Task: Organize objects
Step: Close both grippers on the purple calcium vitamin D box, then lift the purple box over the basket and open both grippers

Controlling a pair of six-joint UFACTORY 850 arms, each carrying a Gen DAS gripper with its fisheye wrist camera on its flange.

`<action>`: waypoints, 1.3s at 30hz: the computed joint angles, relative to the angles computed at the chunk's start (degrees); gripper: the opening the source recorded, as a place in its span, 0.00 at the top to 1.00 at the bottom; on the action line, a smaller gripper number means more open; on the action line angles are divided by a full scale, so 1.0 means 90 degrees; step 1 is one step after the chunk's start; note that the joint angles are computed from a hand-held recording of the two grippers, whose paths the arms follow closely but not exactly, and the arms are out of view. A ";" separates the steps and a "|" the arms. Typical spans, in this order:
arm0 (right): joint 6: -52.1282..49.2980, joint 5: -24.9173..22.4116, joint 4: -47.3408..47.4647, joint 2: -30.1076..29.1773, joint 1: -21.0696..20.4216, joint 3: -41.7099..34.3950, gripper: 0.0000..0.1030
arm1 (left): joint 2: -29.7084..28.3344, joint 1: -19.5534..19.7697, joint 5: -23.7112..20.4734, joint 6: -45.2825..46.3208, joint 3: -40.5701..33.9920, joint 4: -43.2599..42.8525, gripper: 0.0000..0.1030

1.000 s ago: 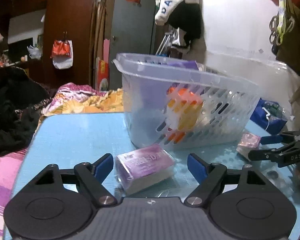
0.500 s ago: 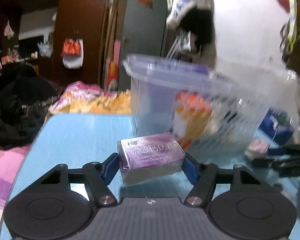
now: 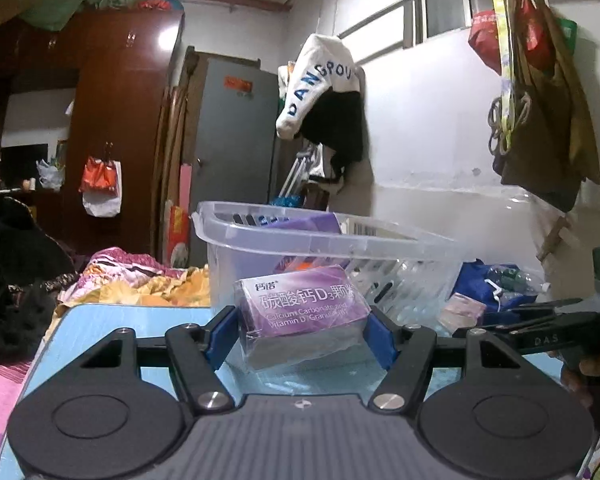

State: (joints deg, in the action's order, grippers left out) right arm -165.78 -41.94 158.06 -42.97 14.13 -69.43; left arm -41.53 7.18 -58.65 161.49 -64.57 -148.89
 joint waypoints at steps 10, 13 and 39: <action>-0.0492 -0.1380 0.0268 0.0140 -0.0023 0.0557 0.36 | -0.0046 0.0089 -0.0821 0.0019 0.0156 0.0155 0.32; -0.0143 -0.1498 -0.0138 0.0307 -0.0113 0.0719 0.35 | 0.0034 0.0135 -0.1064 -0.0036 0.0276 0.0214 0.32; 0.0156 0.2591 0.0629 -0.0779 0.0348 -0.3187 0.15 | -0.0371 -0.0505 0.3007 -0.1710 -0.2614 0.0648 0.17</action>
State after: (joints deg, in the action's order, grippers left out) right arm -164.37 -18.62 163.72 -49.98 17.26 -98.12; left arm -44.87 2.63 -31.58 146.10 -88.10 -143.06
